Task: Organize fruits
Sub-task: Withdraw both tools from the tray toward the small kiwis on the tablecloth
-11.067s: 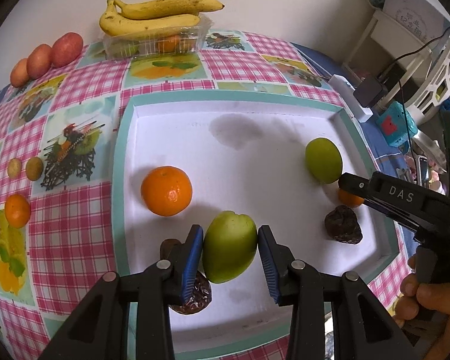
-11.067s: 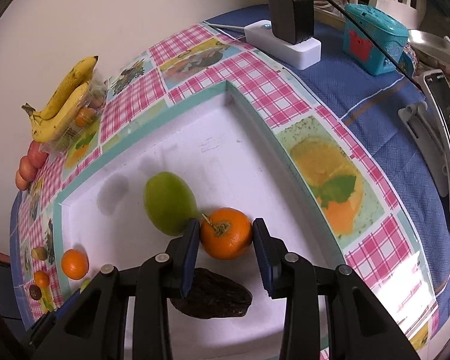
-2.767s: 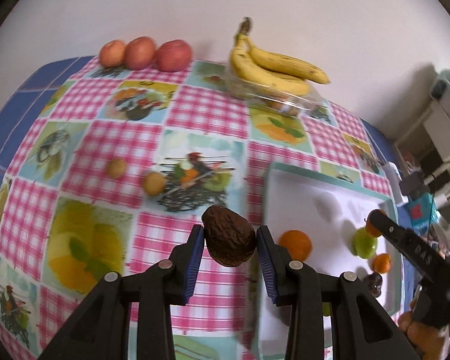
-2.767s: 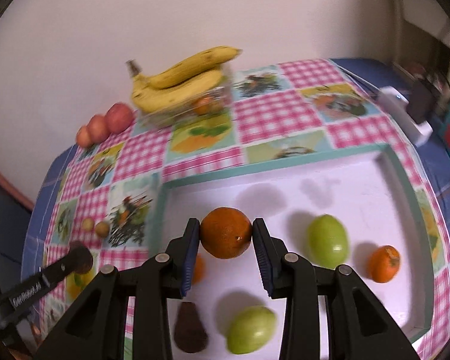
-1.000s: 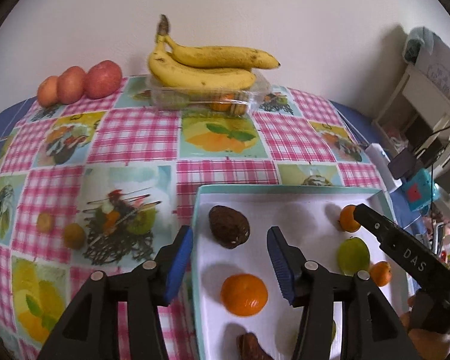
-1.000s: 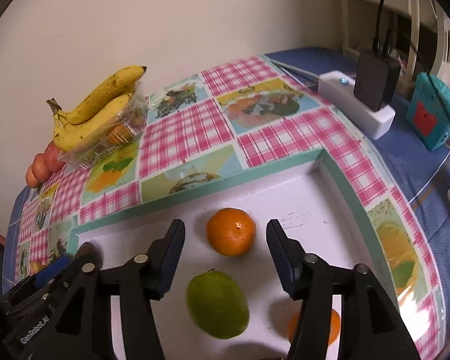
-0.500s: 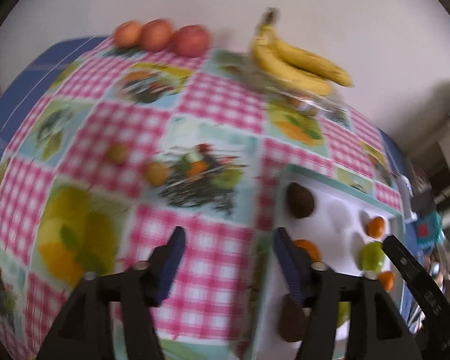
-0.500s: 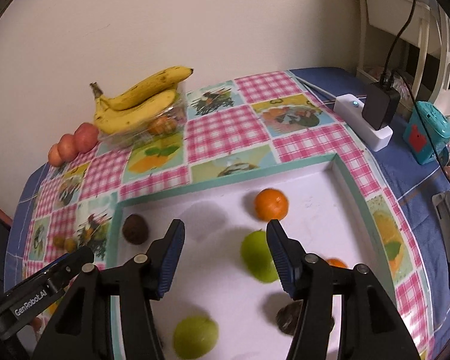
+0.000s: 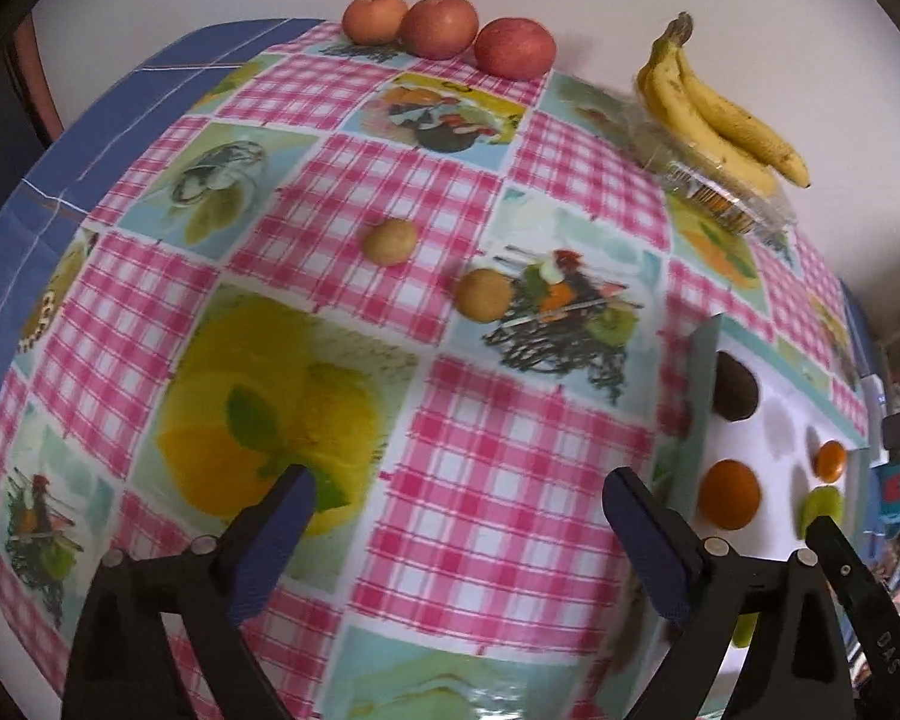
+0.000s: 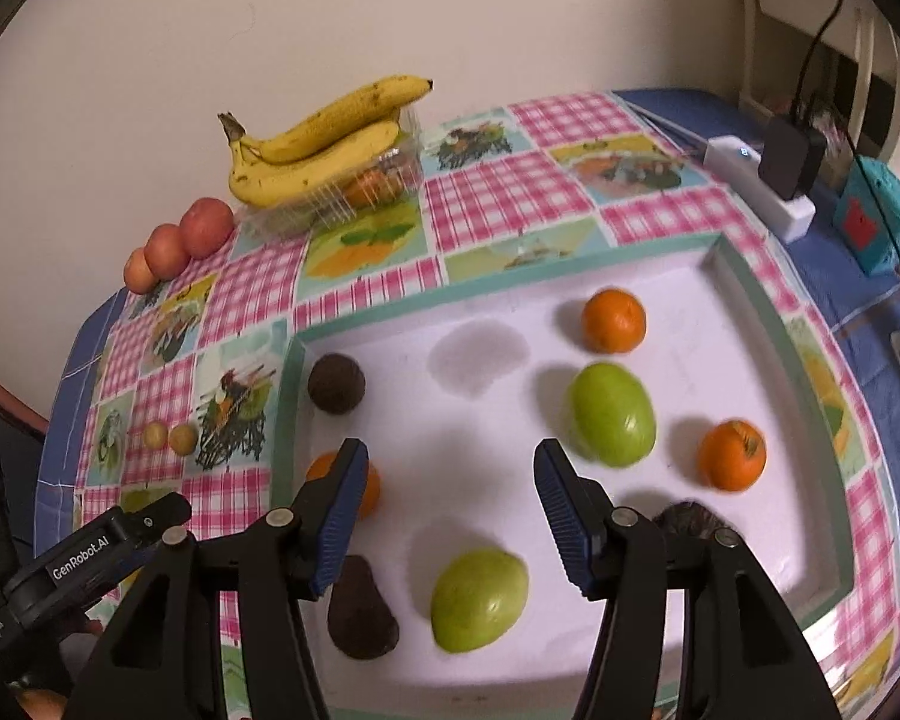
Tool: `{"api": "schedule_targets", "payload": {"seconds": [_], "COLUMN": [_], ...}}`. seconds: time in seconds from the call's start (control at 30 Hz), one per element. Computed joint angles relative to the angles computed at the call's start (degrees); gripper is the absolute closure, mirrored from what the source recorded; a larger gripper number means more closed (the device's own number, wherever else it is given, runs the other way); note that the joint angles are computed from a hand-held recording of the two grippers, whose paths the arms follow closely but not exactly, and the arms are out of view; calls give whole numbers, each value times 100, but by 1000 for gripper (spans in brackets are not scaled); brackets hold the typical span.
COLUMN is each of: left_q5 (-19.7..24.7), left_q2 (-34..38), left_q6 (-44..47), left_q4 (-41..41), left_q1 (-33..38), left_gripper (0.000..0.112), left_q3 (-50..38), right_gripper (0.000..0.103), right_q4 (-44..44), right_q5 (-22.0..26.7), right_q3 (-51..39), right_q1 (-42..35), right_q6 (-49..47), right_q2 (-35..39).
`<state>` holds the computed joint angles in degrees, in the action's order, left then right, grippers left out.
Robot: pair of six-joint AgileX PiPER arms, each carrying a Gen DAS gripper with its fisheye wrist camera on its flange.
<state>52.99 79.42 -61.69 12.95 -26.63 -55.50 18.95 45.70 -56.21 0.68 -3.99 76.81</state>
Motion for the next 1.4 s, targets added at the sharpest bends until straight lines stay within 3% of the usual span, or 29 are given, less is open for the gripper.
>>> {"api": "schedule_targets", "payload": {"seconds": [0.47,0.57,0.77,0.9,1.1,1.4], "left_q5": [201,230,268,395,253,35], "left_q2": [-186,-148,-152,-149,-211,-406], "left_q6": [-204,-156,-186,-243,-36,231], "left_q4": [363,386,489,649,483,695], "left_q1": [-77,-79,-70,-69,185,656], "left_gripper": [9,9,9,9,9,9], "left_q3": [185,162,172,163,257,294], "right_gripper": [43,28,27,12,12,12], "right_q4": [-509,-625,-856,-941,-1523,-1653], "right_q5": [219,234,269,245,101,-107], "right_q3": [117,88,13,-4,18,28], "right_q1": [279,328,438,462,715,899], "right_q6": [576,716,842,879,1266,1414], "right_q2": [-124,-102,-24,-21,-31,-94]}}
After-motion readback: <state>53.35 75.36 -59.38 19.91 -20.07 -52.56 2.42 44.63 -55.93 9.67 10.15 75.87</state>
